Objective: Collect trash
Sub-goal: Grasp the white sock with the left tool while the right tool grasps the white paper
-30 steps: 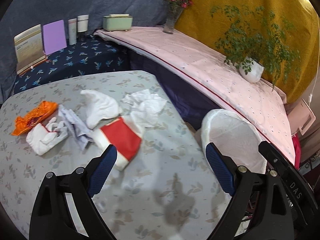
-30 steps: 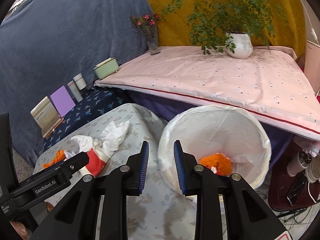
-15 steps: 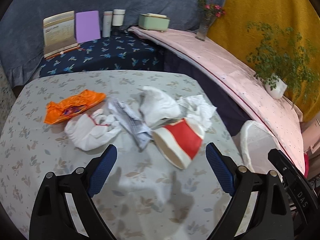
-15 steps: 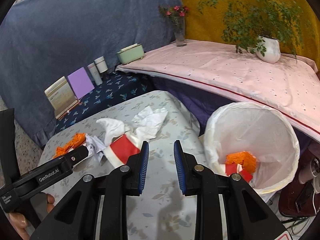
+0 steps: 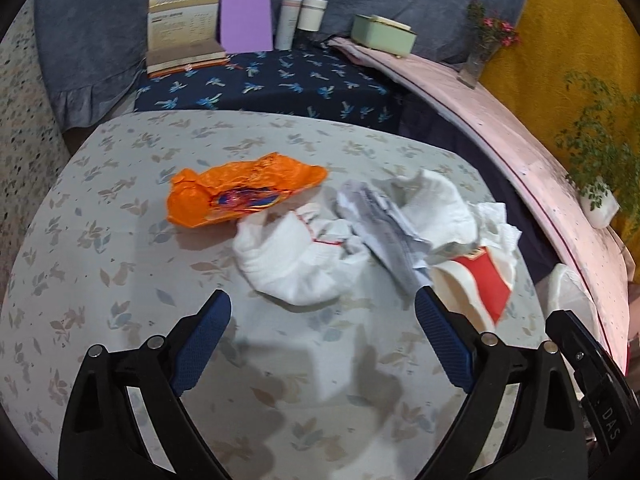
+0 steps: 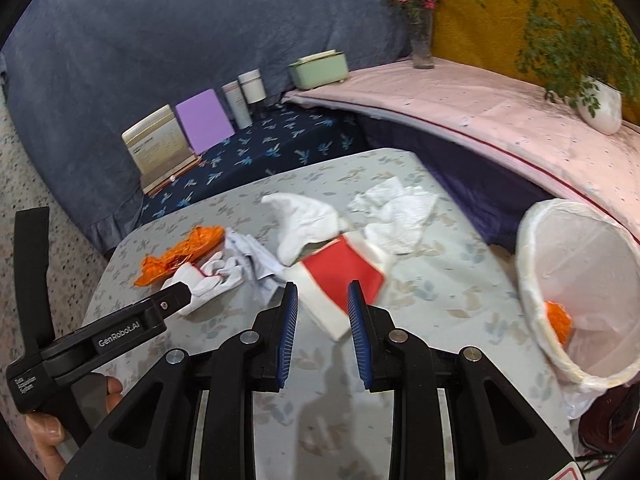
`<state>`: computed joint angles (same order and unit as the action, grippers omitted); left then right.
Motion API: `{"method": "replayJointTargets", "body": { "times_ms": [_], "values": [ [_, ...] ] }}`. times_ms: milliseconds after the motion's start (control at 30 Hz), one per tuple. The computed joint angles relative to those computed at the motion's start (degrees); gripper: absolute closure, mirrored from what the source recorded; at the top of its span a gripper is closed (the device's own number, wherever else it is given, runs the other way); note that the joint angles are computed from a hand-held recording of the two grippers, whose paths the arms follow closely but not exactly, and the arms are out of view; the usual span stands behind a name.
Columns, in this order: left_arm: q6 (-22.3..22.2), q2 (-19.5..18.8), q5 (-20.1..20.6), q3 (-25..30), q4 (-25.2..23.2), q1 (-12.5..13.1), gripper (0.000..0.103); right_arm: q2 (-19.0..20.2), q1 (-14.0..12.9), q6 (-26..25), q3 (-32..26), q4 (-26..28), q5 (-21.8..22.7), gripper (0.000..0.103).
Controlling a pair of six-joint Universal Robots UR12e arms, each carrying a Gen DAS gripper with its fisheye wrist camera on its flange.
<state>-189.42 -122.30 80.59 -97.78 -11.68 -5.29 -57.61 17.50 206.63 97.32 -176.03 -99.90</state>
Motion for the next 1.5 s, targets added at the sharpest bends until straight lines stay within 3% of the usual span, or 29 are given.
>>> {"method": "replayJointTargets", "body": {
  "times_ms": [233, 533, 833, 900, 967, 1100, 1500],
  "values": [
    [-2.4, -2.2, 0.2, 2.4, -2.2, 1.5, 0.014, 3.3, 0.5, -2.4, -5.0, 3.3, 3.8, 0.077],
    [-2.7, -4.7, -0.7, 5.5, -4.9, 2.1, 0.018, 7.6, 1.0, -5.6, -11.6, 7.9, 4.7, 0.077],
    [-0.4, -5.6, -2.5, 6.6, -6.9, 2.2, 0.056, 10.3, 0.7, -7.3, -15.3, 10.3, 5.4, 0.077],
    [0.0, -5.6, -2.8, 6.6, -6.9, 2.2, 0.065, 10.7, 0.6, -7.3, -15.7, 10.8, 5.9, 0.081],
    [0.0, -5.4, -3.6, 6.4, -7.0, 2.2, 0.073, 10.9, 0.5, -7.0, -15.8, 11.1, 6.3, 0.092],
    [0.6, -5.0, -4.2, 6.0, -6.7, 2.1, 0.088, 10.8, 0.7, -7.5, -15.5, 10.9, 6.3, 0.096],
    [1.6, -1.8, -4.6, 3.6, -2.9, 1.4, 0.093, 7.1, 0.8, -7.2, -11.6, 4.5, 4.7, 0.097]
  ]
}}
